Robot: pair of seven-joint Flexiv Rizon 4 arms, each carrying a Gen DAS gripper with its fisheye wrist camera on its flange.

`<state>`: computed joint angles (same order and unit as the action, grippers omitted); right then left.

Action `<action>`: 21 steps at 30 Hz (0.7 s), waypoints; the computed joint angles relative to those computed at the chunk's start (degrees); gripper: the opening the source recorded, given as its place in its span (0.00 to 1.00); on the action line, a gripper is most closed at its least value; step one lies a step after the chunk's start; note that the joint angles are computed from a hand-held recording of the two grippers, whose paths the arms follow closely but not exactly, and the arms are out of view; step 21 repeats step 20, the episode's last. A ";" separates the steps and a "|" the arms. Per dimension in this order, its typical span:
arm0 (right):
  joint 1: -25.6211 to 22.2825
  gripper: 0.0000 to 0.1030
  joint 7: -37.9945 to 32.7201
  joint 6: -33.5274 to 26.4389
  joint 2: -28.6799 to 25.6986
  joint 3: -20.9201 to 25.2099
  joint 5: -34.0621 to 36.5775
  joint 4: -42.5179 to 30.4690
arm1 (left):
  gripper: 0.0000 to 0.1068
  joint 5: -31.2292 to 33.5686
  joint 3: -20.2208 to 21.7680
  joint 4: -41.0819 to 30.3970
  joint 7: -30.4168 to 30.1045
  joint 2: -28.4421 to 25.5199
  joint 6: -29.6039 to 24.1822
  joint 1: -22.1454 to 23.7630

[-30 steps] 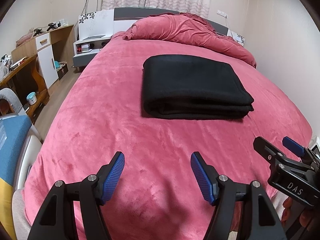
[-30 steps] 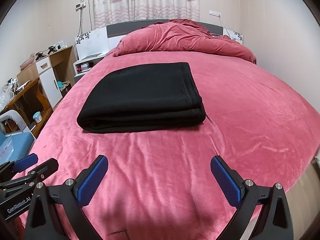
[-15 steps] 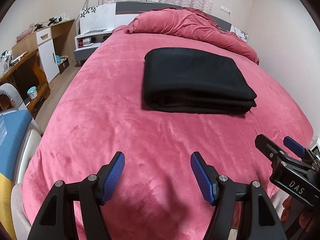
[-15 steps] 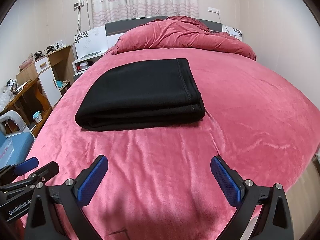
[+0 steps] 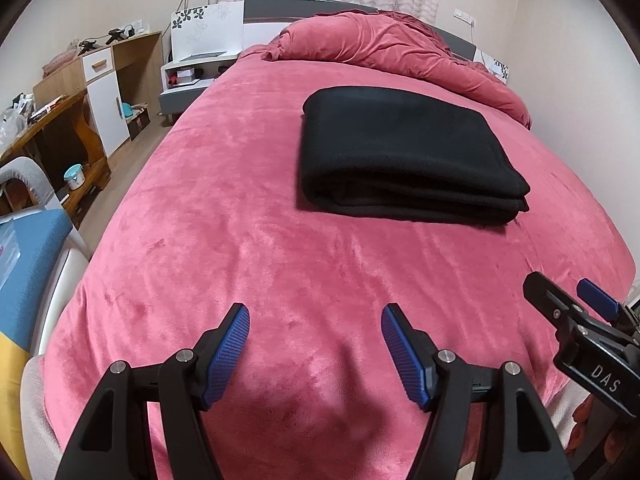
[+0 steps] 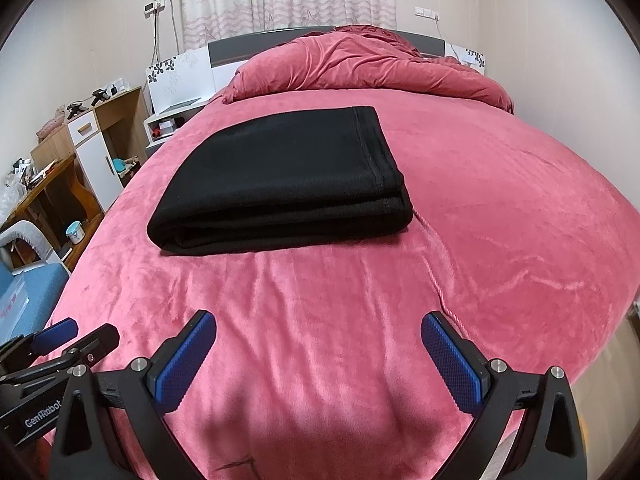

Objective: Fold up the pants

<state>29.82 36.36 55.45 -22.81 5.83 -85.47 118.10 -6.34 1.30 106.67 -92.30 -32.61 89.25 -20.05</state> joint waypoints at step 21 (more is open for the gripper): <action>-0.30 1.00 0.25 1.94 -1.23 -0.49 0.86 -0.12 | 0.65 -0.10 -1.11 -2.26 0.69 -1.57 -3.50 0.49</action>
